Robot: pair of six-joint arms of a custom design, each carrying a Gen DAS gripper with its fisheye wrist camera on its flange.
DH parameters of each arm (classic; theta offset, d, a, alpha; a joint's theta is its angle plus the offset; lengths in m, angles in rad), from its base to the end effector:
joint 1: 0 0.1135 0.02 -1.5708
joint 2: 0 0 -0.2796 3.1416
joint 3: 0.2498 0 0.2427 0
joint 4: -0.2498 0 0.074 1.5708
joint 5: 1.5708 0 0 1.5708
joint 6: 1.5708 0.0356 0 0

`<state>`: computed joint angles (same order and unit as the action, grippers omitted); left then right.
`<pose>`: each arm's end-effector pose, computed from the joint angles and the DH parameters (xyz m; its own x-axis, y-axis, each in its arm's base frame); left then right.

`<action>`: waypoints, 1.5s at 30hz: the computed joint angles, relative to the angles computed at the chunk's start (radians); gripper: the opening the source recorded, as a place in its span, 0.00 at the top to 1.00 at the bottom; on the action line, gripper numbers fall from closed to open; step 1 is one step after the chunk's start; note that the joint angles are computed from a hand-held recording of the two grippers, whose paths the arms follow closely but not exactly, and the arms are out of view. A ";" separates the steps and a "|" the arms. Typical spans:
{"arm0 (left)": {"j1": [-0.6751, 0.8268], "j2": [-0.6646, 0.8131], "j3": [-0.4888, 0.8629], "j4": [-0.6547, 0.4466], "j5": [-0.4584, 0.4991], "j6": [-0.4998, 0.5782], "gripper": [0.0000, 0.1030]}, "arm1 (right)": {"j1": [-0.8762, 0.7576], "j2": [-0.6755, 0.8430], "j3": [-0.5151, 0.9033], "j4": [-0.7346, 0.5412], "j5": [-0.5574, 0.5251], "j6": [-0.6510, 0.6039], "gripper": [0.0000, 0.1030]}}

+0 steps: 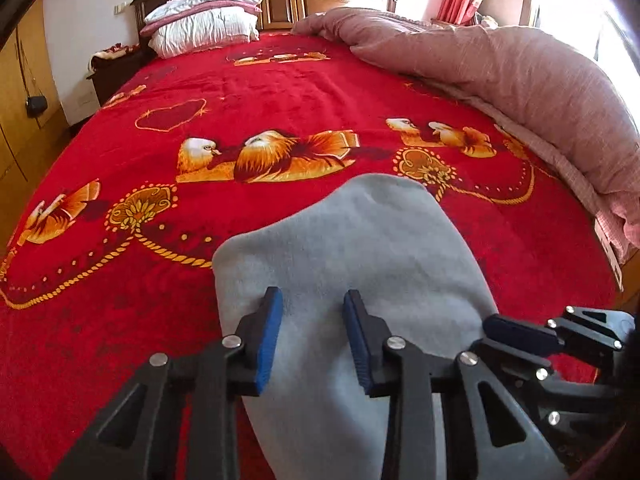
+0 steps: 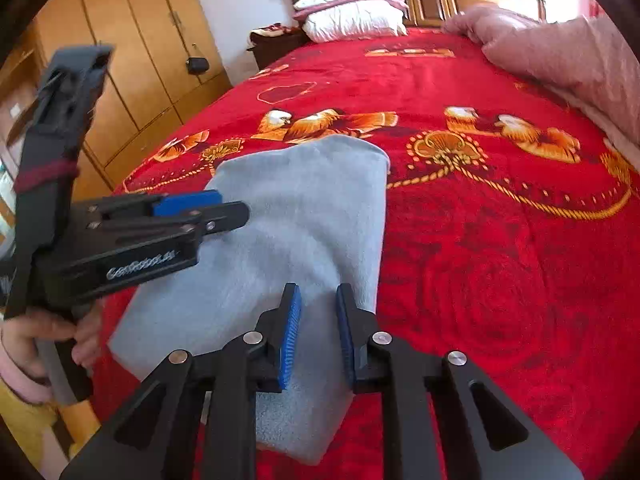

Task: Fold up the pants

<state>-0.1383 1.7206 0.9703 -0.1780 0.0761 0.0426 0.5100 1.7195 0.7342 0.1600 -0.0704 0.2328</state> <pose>0.3366 -0.0496 0.1858 -0.7845 0.1521 -0.6012 0.2162 0.9757 -0.0353 0.2743 0.1563 0.1467 -0.7459 -0.1535 -0.6481 -0.3664 0.9072 0.2068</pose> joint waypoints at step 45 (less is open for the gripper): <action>-0.161 -0.818 -0.410 -0.428 -0.160 -0.386 0.09 | 0.336 -0.541 -0.344 -0.222 0.388 0.304 0.15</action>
